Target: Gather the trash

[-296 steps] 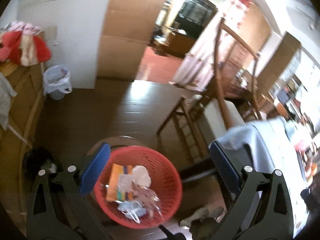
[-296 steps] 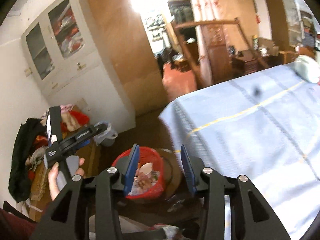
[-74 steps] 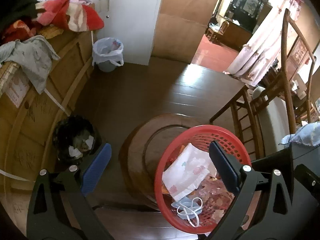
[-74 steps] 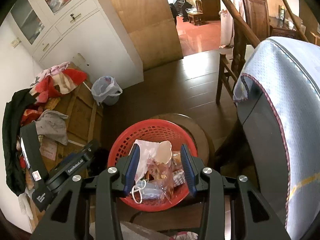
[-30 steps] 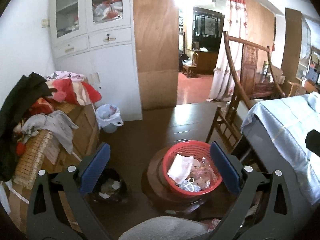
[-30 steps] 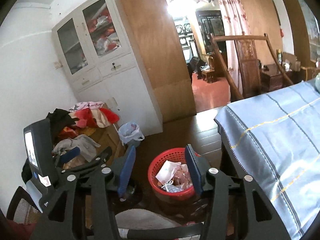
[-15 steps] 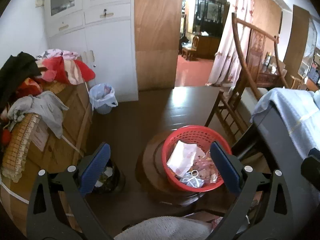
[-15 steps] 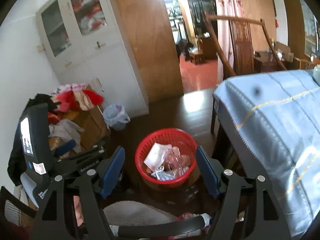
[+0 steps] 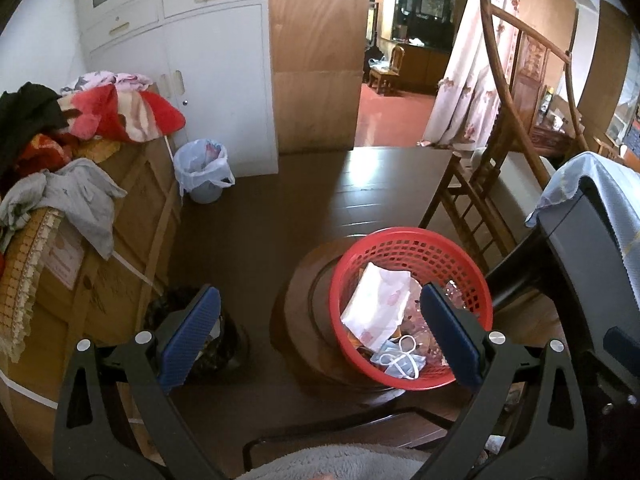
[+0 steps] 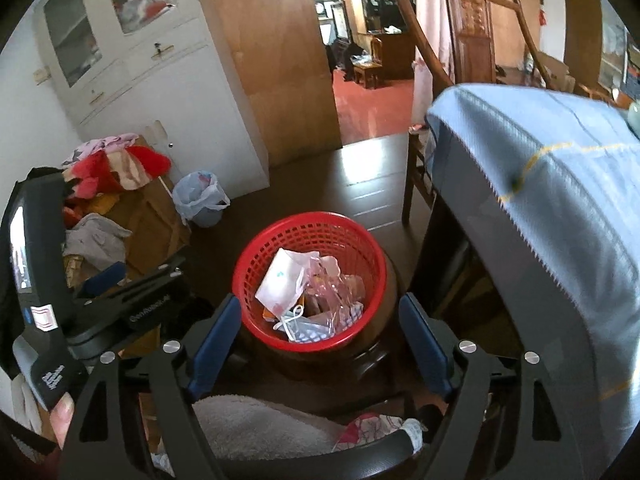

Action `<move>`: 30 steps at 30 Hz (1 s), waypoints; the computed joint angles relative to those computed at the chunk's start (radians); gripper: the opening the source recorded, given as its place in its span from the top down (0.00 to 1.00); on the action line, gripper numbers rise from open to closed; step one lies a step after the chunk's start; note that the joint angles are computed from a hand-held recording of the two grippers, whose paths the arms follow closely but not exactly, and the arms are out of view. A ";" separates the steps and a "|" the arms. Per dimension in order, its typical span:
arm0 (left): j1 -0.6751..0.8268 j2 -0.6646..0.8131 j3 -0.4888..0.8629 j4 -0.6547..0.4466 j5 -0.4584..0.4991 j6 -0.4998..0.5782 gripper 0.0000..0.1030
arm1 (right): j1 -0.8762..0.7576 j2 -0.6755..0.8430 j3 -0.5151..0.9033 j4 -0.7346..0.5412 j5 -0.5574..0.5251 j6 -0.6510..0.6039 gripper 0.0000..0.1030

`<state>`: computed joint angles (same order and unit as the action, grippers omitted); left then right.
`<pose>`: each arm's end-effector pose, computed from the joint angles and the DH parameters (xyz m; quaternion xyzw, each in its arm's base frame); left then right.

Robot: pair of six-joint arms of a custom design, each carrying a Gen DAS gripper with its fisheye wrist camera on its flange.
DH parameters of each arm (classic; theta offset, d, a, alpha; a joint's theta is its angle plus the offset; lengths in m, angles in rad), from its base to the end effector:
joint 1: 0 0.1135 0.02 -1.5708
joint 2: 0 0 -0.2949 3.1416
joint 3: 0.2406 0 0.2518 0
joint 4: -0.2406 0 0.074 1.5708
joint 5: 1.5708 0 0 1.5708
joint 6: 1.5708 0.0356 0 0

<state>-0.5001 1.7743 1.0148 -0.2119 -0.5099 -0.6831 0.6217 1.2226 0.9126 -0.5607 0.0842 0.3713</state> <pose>0.3221 -0.1562 0.1907 -0.1586 0.9139 0.0407 0.3715 0.1977 0.1380 0.2895 -0.1029 0.9330 0.1285 0.3201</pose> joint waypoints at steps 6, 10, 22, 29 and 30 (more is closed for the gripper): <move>-0.042 -0.014 0.008 -0.019 -0.083 -0.003 0.07 | 0.066 -0.043 -0.052 0.015 0.130 0.000 0.13; -0.063 -0.004 0.024 -0.023 -0.070 0.015 0.07 | 0.062 -0.091 -0.073 0.004 0.138 0.011 0.12; -0.109 -0.029 0.020 -0.024 -0.102 0.014 0.07 | 0.040 -0.184 -0.115 -0.024 0.131 0.047 0.10; -0.113 -0.047 0.007 -0.010 -0.099 0.029 0.07 | 0.069 -0.215 -0.123 -0.037 0.165 0.057 0.10; -0.113 -0.049 0.006 -0.009 -0.098 0.029 0.07 | 0.071 -0.217 -0.122 -0.037 0.167 0.058 0.10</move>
<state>-0.6135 1.7258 1.0212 -0.2213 -0.6074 -0.6544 0.6922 1.0055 0.7902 -0.5978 0.2512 0.4292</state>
